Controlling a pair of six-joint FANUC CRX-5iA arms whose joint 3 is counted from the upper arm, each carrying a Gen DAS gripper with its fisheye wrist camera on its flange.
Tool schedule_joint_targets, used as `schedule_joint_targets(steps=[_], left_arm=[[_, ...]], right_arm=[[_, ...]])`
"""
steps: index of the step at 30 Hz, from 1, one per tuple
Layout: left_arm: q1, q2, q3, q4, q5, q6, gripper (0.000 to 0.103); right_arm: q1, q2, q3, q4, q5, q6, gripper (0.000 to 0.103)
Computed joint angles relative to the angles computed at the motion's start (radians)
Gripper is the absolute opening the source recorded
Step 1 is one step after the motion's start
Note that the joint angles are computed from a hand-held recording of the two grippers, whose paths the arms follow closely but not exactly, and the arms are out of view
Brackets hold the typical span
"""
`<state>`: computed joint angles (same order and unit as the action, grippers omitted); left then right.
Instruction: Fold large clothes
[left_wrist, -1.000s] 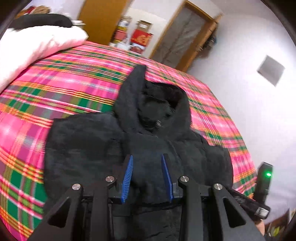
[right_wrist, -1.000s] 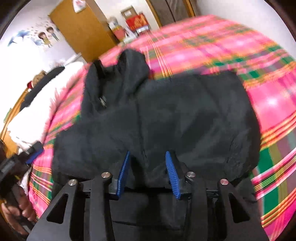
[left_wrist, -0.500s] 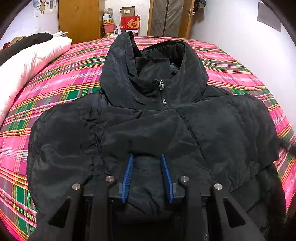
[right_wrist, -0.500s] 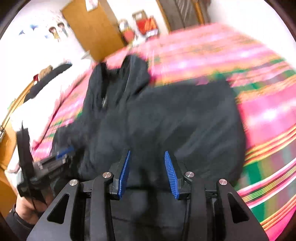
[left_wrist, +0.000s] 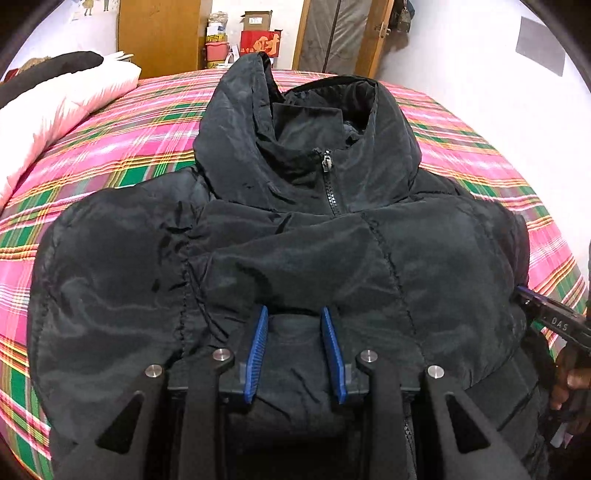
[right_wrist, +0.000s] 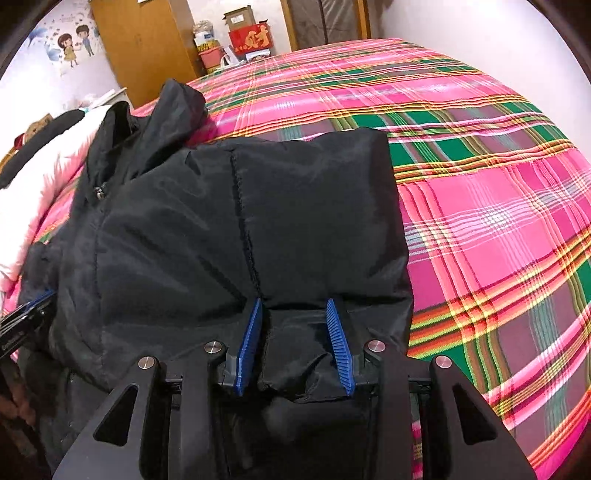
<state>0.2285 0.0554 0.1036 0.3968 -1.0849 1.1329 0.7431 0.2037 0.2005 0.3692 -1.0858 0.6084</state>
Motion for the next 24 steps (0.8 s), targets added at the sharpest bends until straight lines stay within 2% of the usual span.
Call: schedule_joint_targets(steps=[4,7,11,14,18,20,24], left_arm=[[0.008,-0.019,-0.024,0.026,0.017,-0.008,0.033],[0.028,-0.017,0.025,0.034,-0.042,0.016,0.033],[0.067,-0.028,0.051,0.085,-0.004,0.016,0.033],[0.086,-0.003,0.092,0.049,0.013,0.042,0.033],[0.095,0.080,0.171,-0.036,-0.071,0.123,0.033],[0.091,0.094,0.167,-0.044,-0.079,0.118,0.033],[0.062,0.086,0.161,-0.105,-0.055,0.091,0.033]], right_arm=[[0.000,-0.003,0.007,0.004,-0.024,0.018,0.037],[0.007,-0.002,0.048,0.015,-0.071,0.011,0.037],[0.012,-0.019,0.073,0.060,-0.018,0.002,0.037],[0.001,0.042,0.163,0.054,-0.030,0.072,0.037],[-0.026,0.169,0.319,-0.021,-0.123,0.190,0.037],[-0.031,0.191,0.331,-0.040,-0.138,0.178,0.037],[-0.030,0.175,0.286,-0.030,-0.097,0.136,0.037]])
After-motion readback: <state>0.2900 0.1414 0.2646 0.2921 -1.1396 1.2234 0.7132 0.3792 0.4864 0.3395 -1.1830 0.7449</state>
